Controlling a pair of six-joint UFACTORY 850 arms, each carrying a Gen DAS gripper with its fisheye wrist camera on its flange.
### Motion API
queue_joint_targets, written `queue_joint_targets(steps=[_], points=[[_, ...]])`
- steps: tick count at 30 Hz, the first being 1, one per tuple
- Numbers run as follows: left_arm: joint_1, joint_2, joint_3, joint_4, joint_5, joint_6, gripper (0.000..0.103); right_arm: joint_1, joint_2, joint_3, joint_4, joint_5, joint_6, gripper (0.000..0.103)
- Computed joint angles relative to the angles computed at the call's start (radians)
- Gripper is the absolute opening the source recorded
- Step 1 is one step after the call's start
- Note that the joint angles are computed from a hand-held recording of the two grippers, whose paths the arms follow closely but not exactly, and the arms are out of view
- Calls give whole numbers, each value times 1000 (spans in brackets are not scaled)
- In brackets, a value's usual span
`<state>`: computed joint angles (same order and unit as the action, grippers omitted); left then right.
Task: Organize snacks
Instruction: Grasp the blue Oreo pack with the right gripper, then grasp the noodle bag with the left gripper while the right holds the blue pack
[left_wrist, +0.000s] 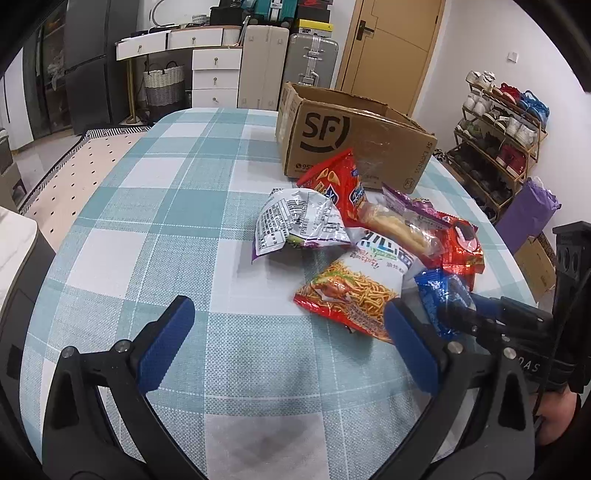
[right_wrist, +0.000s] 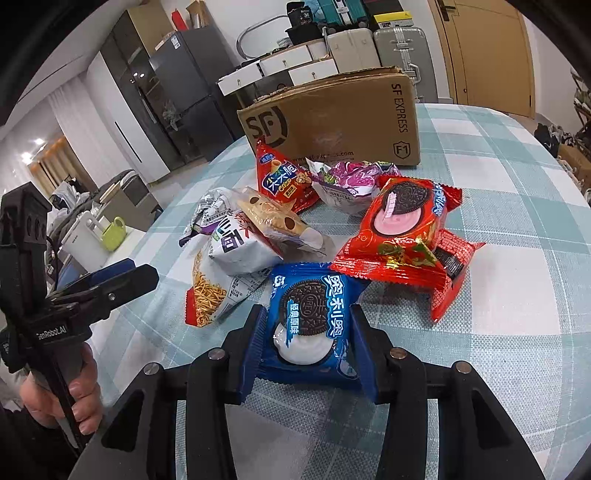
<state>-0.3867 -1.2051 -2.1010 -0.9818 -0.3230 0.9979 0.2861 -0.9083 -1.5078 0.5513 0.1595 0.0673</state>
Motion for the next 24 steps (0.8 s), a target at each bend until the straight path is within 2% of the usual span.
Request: queue_joint_targets(steps=[1,9,13,18,24], points=[[-1,-1,-1,6,-1,-5,102,-1,3,6,-50,3,52,45],[-9,-24,-51,121,-24,-91,102,1,43,66,-138,63,155,45],[-11,-51,-98,180,-74,-108,102,1,56,87,-164,82,180,45],[-8,-128,-238,285,-191,-236,102,0,69,113,-234,111,256,45],[-19,-199,-371,369,-268,-310,102,-2,84,147,-273,142,308,45]])
